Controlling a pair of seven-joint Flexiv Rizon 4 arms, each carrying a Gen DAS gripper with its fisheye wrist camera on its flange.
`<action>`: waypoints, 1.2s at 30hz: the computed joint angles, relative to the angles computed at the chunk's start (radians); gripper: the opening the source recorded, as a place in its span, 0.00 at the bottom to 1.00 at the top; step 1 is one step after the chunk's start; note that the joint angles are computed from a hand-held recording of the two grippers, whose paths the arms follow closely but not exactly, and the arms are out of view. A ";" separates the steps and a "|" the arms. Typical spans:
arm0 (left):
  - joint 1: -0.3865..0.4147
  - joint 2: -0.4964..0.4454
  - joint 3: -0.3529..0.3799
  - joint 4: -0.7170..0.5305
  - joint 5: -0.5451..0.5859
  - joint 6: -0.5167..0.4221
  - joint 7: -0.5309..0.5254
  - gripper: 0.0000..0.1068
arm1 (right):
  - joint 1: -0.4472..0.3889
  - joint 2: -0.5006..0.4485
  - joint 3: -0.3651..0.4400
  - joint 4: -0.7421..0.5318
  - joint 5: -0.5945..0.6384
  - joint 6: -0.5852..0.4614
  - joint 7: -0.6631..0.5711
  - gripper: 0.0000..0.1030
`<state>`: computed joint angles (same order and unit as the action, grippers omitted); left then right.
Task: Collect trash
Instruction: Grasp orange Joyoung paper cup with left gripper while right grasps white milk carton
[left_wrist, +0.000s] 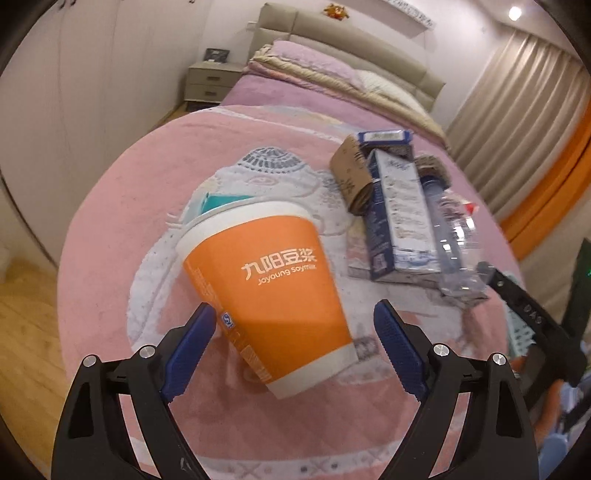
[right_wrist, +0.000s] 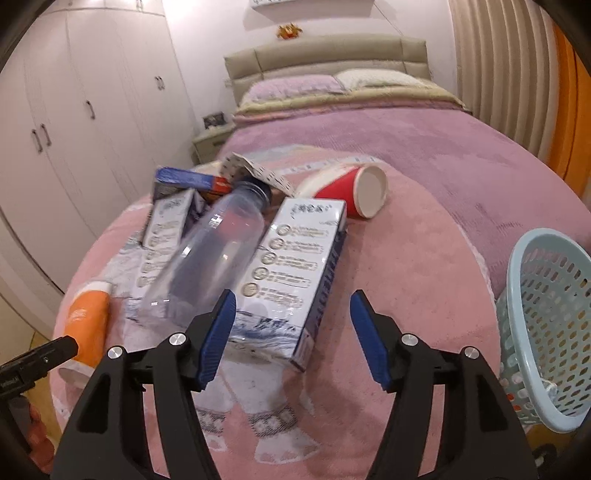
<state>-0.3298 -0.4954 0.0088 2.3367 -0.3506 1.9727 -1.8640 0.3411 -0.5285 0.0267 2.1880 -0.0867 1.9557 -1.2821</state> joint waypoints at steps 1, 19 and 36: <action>-0.063 -0.007 0.051 -0.016 -0.047 -0.024 0.025 0.80 | -0.008 -0.002 0.008 -0.009 -0.007 -0.023 0.008 0.59; -0.208 -0.029 0.153 -0.028 -0.168 -0.029 0.108 0.67 | 0.086 -0.023 -0.069 -0.091 -0.019 -0.198 0.108 0.67; -0.077 0.031 -0.035 0.039 -0.008 0.168 0.098 0.63 | -0.191 0.080 0.131 0.132 -0.152 0.008 0.002 0.54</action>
<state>-0.4073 -0.4645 -0.0264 2.3760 -0.3584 2.1409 -1.7662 0.1505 -0.4483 0.1576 2.3197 -0.2392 1.9632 -1.2799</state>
